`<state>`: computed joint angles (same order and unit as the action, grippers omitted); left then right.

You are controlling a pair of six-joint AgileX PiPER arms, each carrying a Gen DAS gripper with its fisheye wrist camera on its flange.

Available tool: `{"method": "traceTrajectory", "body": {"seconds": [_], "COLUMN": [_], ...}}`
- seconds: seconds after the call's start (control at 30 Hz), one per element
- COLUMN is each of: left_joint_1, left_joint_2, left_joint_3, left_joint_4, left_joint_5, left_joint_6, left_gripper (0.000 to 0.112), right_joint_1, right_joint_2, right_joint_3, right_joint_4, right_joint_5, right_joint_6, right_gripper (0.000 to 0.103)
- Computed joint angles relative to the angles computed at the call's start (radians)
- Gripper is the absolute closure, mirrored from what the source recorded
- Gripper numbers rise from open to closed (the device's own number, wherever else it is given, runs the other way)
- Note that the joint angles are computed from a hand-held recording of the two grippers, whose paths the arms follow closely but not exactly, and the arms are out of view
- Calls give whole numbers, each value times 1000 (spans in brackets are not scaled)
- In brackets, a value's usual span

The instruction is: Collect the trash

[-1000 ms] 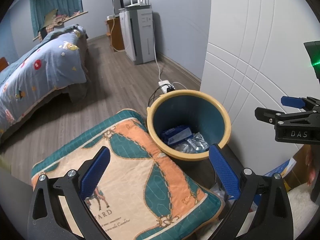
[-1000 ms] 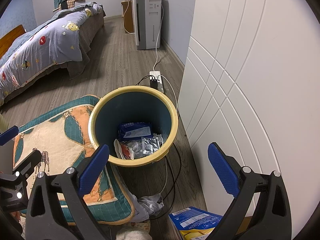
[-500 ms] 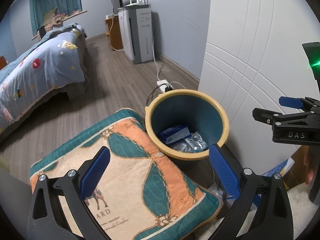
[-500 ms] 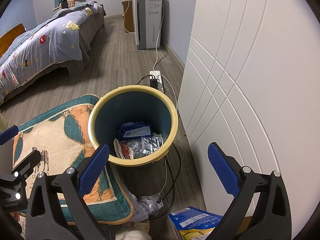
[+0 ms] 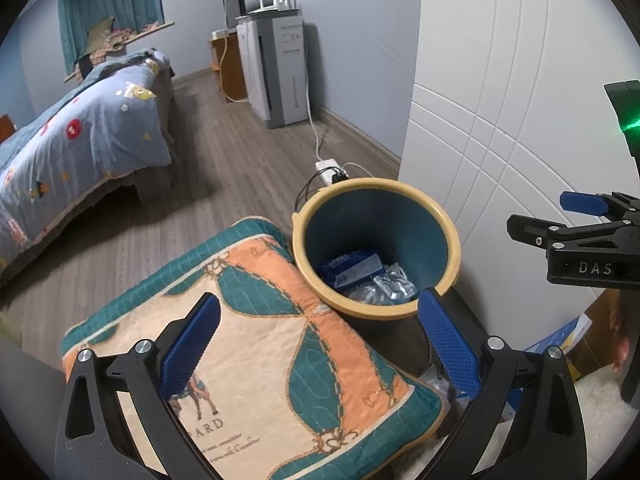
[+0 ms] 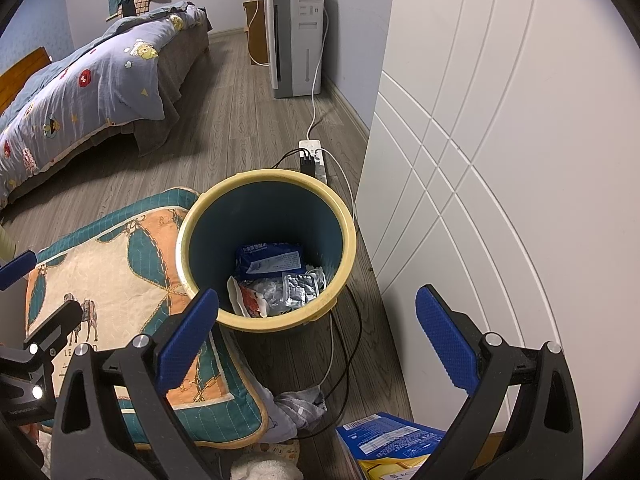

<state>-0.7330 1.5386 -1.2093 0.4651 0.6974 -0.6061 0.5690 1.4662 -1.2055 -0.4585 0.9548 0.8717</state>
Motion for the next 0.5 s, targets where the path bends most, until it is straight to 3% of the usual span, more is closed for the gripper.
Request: {"method": "traceTrajectory", "body": {"seconds": [0.5], "left_joint_1": [14], "left_joint_2": [16], "left_joint_3": [-28], "left_joint_4": [-57], "left_joint_5": [25], "left_joint_6": [37], "left_gripper": [14], "right_joint_1": [2], "right_joint_2": [2], "right_joint_3": [8], "right_joint_4": [1], "right_joint_5": [3], "right_joint_6": [26], "right_gripper": [6]}}
